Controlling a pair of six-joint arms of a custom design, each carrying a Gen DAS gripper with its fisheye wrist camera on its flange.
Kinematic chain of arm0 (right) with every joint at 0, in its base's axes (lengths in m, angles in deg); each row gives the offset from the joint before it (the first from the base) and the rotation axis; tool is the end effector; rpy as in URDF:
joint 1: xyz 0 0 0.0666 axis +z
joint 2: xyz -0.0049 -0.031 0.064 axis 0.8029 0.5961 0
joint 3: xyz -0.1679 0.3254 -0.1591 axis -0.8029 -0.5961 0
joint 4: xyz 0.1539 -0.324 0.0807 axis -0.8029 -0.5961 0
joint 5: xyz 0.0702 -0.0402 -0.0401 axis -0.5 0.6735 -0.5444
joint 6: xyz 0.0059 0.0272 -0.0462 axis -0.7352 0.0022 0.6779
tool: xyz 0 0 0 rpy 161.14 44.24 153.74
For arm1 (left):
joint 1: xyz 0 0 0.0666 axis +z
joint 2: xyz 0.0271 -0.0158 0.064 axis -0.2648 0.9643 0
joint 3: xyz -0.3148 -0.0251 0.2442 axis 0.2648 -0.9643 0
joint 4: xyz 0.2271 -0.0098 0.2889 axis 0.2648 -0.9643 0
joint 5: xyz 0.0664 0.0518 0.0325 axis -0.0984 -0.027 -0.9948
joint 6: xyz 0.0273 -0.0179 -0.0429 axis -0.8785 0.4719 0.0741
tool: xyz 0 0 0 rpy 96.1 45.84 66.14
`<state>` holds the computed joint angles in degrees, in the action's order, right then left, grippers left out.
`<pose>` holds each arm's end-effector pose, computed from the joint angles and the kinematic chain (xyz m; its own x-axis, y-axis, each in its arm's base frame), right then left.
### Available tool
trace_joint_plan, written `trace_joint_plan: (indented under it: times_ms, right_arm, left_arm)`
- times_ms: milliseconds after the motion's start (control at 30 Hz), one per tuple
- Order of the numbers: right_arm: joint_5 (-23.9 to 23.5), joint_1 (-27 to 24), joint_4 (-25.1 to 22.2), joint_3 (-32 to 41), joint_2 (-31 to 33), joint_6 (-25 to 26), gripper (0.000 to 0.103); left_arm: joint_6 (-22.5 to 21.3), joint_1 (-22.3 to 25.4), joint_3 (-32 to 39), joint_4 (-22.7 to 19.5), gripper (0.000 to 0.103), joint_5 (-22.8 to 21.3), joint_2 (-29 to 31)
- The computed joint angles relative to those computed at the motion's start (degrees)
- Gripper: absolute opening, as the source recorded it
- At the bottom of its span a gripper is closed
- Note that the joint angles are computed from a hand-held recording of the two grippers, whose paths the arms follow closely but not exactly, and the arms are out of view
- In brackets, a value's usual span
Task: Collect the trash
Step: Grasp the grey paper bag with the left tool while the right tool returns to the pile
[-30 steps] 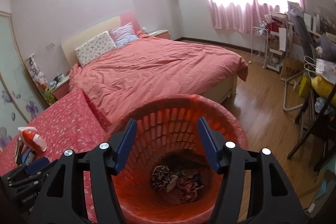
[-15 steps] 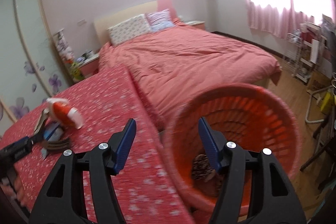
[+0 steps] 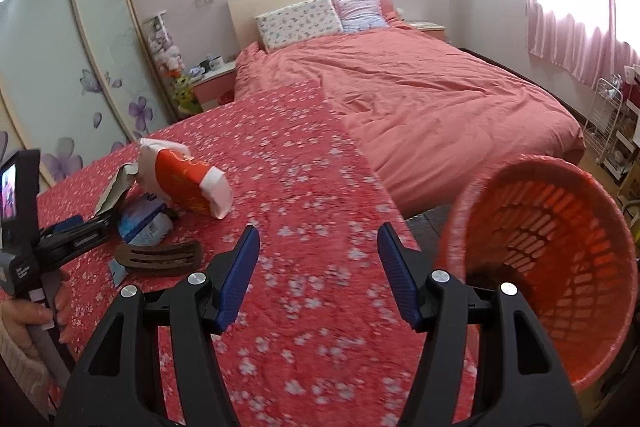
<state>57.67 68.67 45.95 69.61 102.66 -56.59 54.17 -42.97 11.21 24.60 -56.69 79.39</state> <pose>0.3525 0.0821 0.3191 -0.5595 0.3685 -0.7424 0.3716 0.9122 0.1727 0.5565 -0.2824 0.3043 -0.7034 0.2505 -0.6652 0.2454 0.9639 0.1035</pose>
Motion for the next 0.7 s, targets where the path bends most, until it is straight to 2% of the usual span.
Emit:
trace_joint_plan:
  times_ms: [100, 167, 267, 367, 433, 533, 700]
  right_arm:
    - [-0.16, 0.54, 0.23, 1.06, 1.86, 0.05, 0.061]
    - [-0.17, 0.74, 0.23, 1.58, 2.63, 0.34, 0.061]
    - [-0.22, 1.04, 0.37, 2.07, 3.53, 0.39, 0.061]
    - [-0.88, 1.29, 0.34, 2.67, 4.36, 0.25, 0.061]
    - [-1.32, 1.46, 0.44, 2.9, 4.72, 0.24, 0.061]
    - [-1.65, 1.86, 0.48, 3.24, 5.17, 0.2, 0.061]
    - [-3.13, 2.65, 0.96, 3.71, 5.54, 0.21, 0.061]
  left_arm:
    - [1.31, 0.64, 2.56, -2.05, 0.079, 1.13, 1.85]
    - [2.94, 1.57, 3.71, -2.96, 0.073, 3.12, 2.49]
    - [4.77, 3.15, 6.02, -4.48, 0.059, 4.8, 3.79]
    - [4.82, 3.94, 6.01, -3.96, 0.051, 5.36, 3.91]
    - [4.81, 4.19, 6.45, -3.83, 0.034, 5.39, 4.17]
    - [5.07, 4.76, 7.16, -3.65, 0.019, 5.96, 4.56]
    - [5.98, 5.77, 6.47, -2.34, 0.01, 4.95, 3.75]
